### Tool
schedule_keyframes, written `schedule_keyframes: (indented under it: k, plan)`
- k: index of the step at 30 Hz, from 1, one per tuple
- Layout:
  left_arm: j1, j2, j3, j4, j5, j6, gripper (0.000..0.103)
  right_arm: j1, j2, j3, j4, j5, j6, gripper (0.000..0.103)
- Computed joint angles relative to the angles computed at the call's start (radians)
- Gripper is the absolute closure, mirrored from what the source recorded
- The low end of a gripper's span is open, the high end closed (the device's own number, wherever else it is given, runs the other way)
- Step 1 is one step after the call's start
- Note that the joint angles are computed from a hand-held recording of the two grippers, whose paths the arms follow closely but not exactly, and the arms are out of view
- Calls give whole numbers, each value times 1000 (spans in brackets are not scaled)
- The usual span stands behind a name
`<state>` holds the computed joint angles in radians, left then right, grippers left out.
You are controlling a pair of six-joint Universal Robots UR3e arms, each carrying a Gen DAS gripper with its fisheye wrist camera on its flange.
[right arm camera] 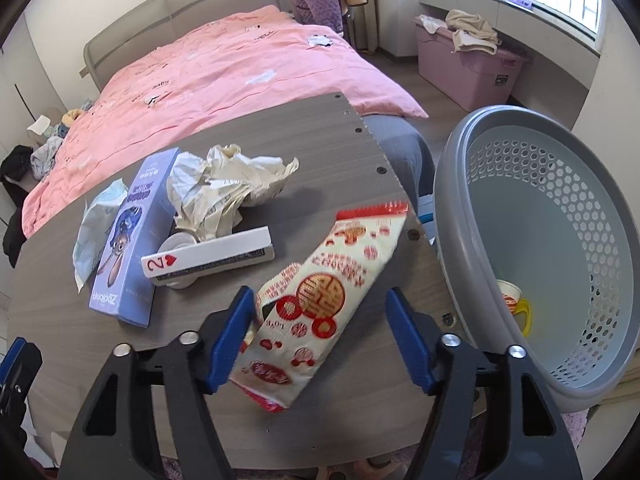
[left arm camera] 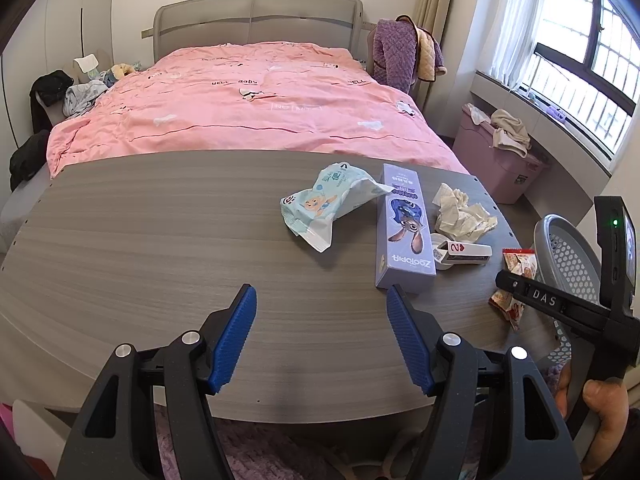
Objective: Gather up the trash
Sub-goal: 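Grasp the red-and-white snack wrapper with the right tool, then grasp the blue wet-wipe pack with the left tool while the right tool holds the wrapper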
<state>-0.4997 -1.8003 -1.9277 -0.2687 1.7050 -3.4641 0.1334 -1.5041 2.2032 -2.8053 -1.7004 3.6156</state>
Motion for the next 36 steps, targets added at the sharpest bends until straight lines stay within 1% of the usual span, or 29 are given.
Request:
schedule_keyframes:
  k: [1,6,7,12,17,23,30,36]
  plan:
    - [-2,-1,3,-3,0,0,38,-2,-3,8,-3,9,-5,49]
    - [-1,-9,19,-26,-19,0,38,-32,-27,68,-76,64,-38,61]
    - [-3,-12,24,-31,-19,0,38,-38,-31,79,-89,76,-48,65]
    - [-4,-26,49,-57,-32,-2,38,-54,-59,120,-132,101,-82,73]
    - [10,-62,98,-94,-40,-5,38,-94,-128,183,-160,153,-123,74]
    - [26,-125,199,-143,-42,6,38,-139,-205,225,-148,204,-179,74]
    - [68,-245,392,-233,-64,65,38,-223,-267,264,-127,283,-225,74]
    - [102,-364,559,-309,-104,115,38,-271,-269,266,-117,333,-254,74]
